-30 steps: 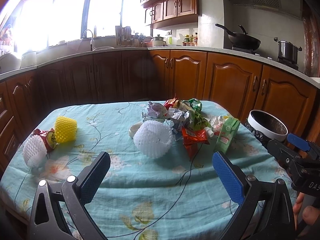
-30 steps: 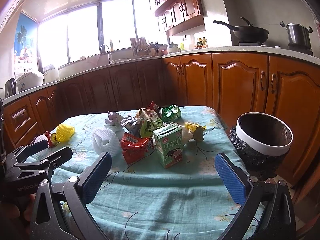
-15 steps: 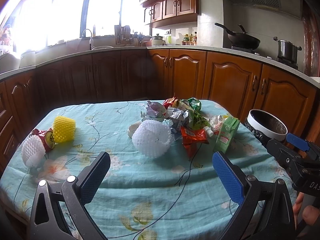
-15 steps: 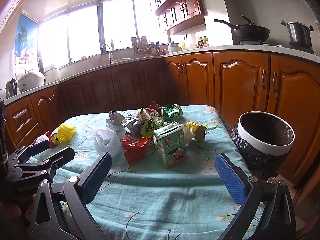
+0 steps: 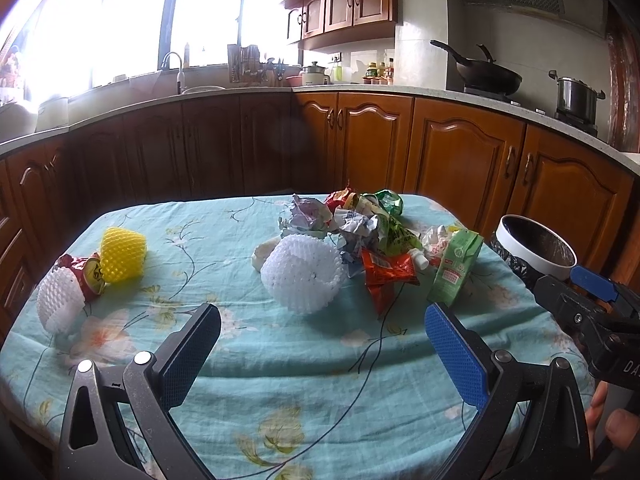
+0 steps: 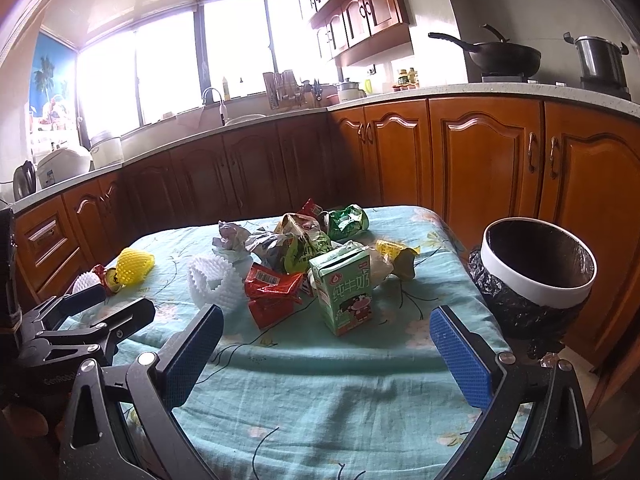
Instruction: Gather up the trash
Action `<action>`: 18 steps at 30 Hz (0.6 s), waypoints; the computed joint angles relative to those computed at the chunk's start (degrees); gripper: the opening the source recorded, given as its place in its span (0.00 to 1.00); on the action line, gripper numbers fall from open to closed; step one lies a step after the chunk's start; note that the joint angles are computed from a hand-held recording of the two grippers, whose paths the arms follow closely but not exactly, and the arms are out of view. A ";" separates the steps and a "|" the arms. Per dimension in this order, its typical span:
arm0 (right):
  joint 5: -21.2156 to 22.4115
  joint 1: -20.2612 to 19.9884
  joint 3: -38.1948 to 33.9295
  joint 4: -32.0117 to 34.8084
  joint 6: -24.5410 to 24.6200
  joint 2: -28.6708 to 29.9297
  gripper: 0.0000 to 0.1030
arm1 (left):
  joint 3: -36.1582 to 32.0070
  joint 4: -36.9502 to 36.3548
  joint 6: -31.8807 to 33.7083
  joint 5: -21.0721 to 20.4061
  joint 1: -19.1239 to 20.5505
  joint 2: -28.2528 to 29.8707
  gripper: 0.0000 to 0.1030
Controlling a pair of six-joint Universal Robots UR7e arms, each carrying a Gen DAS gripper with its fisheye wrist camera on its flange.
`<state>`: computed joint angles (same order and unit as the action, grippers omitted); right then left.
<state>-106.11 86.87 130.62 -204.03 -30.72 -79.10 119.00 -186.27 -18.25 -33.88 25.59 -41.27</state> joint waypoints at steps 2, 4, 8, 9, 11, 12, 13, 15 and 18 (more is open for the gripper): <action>0.47 -0.34 -0.52 1.20 0.22 0.05 1.00 | -0.44 0.69 -0.26 -0.43 0.49 -0.02 0.99; 0.85 -0.71 -1.10 2.24 0.37 0.25 1.00 | -1.15 1.89 -0.66 -0.85 1.18 -0.06 0.99; 1.19 -1.38 -2.98 5.08 0.66 1.01 1.00 | -3.14 5.07 -2.05 -2.67 3.31 -0.36 0.99; 1.17 -1.56 -3.58 5.90 0.77 1.32 1.00 | -3.78 6.13 -2.50 -2.94 3.89 -0.38 0.99; 1.04 -1.97 -4.82 7.68 1.30 1.87 1.00 | -5.27 8.42 -3.11 -3.67 5.18 -0.49 0.99; 1.25 -2.28 -5.45 8.67 1.52 2.05 1.00 | -5.99 9.28 -3.25 -3.90 5.79 -0.50 0.99; 1.32 -2.51 -6.01 9.37 1.58 2.32 1.00 | -6.71 9.96 -3.31 -3.92 6.31 -0.38 0.99; 1.31 -2.90 -7.28 10.78 1.67 2.96 1.00 | -8.40 11.55 -3.20 -4.16 7.34 -0.09 0.99; 1.65 -3.39 -9.40 13.35 2.20 3.99 0.99 | -11.14 14.09 -3.19 -4.24 8.89 0.74 0.98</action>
<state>-104.47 83.48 121.21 -190.67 -28.51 -75.11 107.85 -172.17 -21.44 -38.12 34.48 -40.53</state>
